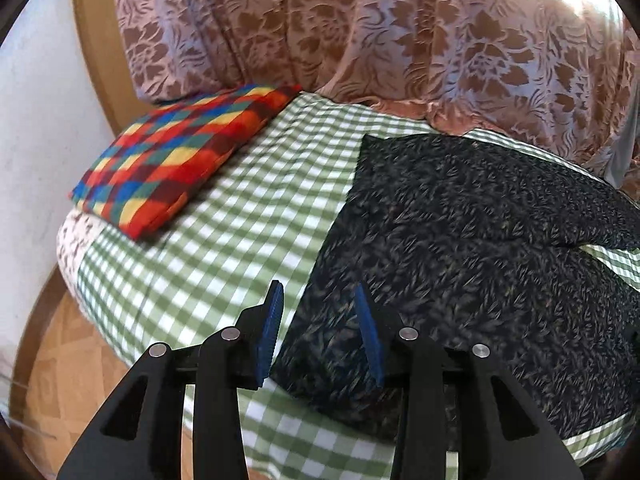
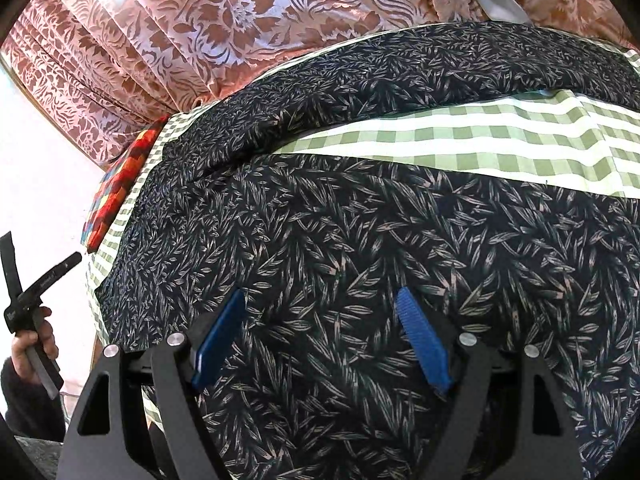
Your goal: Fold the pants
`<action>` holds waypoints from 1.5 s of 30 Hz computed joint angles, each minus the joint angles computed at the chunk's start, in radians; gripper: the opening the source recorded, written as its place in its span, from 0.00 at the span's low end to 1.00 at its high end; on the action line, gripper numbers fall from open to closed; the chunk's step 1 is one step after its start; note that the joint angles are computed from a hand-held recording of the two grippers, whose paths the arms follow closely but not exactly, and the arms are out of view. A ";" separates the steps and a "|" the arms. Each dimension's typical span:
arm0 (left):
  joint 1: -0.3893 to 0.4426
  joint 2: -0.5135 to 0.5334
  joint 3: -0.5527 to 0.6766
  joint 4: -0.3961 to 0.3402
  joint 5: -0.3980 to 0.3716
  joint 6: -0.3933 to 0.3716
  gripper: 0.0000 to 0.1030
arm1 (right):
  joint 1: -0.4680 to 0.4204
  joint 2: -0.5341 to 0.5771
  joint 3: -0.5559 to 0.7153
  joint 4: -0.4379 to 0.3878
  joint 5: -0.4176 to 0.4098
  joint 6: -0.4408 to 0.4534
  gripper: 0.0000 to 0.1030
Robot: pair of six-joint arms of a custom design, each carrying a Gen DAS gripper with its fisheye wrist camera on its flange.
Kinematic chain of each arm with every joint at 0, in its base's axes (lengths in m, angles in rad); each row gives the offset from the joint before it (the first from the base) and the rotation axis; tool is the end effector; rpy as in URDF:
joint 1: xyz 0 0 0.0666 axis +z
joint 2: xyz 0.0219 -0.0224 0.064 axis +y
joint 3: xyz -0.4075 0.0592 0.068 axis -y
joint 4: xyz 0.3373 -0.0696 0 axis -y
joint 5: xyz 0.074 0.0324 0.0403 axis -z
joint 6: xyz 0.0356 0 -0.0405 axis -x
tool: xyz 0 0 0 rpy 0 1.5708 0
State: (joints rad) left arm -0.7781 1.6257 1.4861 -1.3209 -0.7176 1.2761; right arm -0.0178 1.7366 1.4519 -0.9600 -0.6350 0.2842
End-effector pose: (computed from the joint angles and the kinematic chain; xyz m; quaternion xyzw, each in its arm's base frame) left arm 0.3417 -0.3044 0.3866 -0.2491 0.9013 0.1372 0.3268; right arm 0.5129 0.0116 0.3292 -0.1747 0.9224 0.2813 0.1988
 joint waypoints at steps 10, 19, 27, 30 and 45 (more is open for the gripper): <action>0.104 0.032 0.018 0.216 0.102 -0.248 0.57 | -0.007 -0.006 0.038 0.020 -0.016 -0.027 0.78; 0.289 0.055 -0.005 0.470 0.319 -0.369 0.57 | 0.007 0.021 0.015 0.069 0.016 -0.028 0.84; 0.462 0.179 0.088 0.528 0.485 -0.354 0.59 | 0.011 0.019 -0.004 0.095 0.010 -0.007 0.88; 0.494 0.228 0.134 0.512 0.515 -0.361 0.59 | 0.013 0.018 -0.006 0.097 0.018 0.009 0.88; 0.449 0.324 0.285 0.474 0.394 -0.497 0.12 | 0.105 0.022 0.042 0.057 0.270 0.034 0.91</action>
